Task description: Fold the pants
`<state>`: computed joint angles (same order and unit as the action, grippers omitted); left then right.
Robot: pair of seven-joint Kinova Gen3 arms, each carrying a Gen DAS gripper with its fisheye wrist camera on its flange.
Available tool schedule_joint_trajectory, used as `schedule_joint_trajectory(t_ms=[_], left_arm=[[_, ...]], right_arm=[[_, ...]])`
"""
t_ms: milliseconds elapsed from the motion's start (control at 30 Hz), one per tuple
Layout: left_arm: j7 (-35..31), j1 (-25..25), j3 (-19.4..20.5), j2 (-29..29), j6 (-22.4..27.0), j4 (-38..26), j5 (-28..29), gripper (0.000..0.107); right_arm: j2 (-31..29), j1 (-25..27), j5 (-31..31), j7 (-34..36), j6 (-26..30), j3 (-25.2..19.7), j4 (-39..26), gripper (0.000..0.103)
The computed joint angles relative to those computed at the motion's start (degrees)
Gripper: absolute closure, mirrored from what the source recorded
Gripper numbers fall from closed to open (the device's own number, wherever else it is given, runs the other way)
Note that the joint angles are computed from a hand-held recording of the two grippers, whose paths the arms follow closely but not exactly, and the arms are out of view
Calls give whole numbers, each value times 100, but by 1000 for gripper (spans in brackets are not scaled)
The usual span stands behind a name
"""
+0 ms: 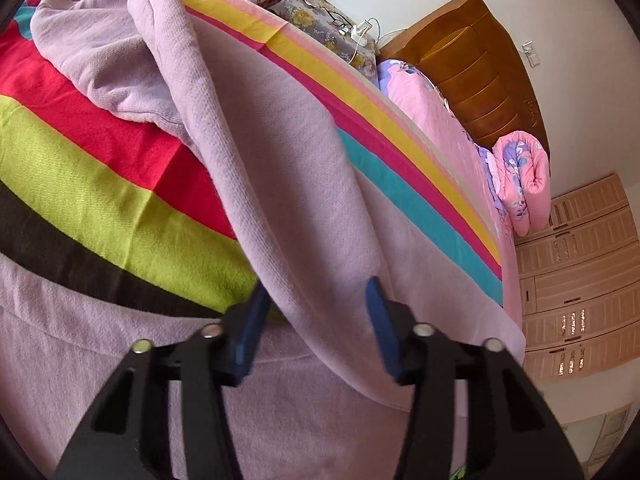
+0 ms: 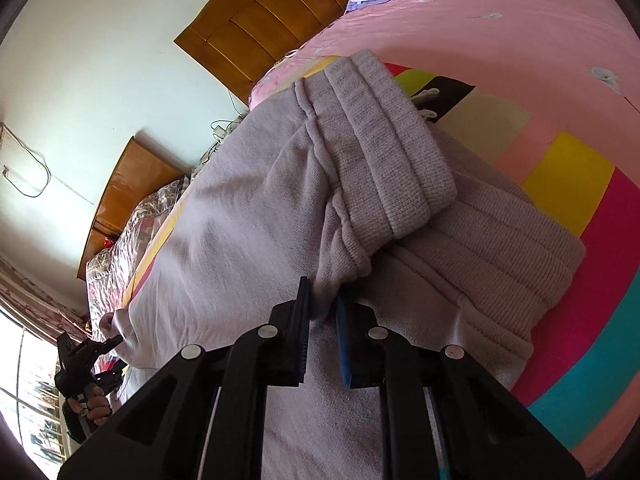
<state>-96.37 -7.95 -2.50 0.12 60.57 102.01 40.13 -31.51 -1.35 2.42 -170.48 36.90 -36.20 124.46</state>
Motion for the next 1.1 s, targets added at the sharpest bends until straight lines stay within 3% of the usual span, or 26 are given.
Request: schedule_joint_trajectory(t_ms=[33,100,167,333,467,567,667,767,933,1100], left_arm=[[-24,-104,78,15,-24,1,6,102],[-120,-522,474,-186,-145,73,75,102],[-66,-620,688,-700,-302,104,-97,103],[266,488,-68,-2027,255,-172,-899,102],[387,778,-360,-3000,486,641,-1181,101],[534,1024,-781,-3134,707,1438,-1299,100],[444,897,-622,-3180,290,2059,-1322,100],[346,977,-688,-3243,252,1959,-1301,100],[497,1072,-631,-3580,614,1486,-1549,100],[572,1048,-715,-3338,606,1977,-1586,100]], right_arm=[[-38,-46,-13,20,-14,64,35,91],[-88,-108,-9,98,-14,163,23,92],[-150,-186,21,260,-6,333,-44,93],[-519,-426,39,872,351,751,-393,94],[-1058,-669,-363,1220,975,945,-378,94],[-1417,-676,-876,1181,1229,936,18,94],[-1575,-617,-1284,1154,1074,885,467,95],[-1680,-423,-1243,1291,1212,767,262,95],[-1863,-347,-1316,1608,1521,838,-13,95],[-1960,-293,-1770,1554,1234,950,483,95]])
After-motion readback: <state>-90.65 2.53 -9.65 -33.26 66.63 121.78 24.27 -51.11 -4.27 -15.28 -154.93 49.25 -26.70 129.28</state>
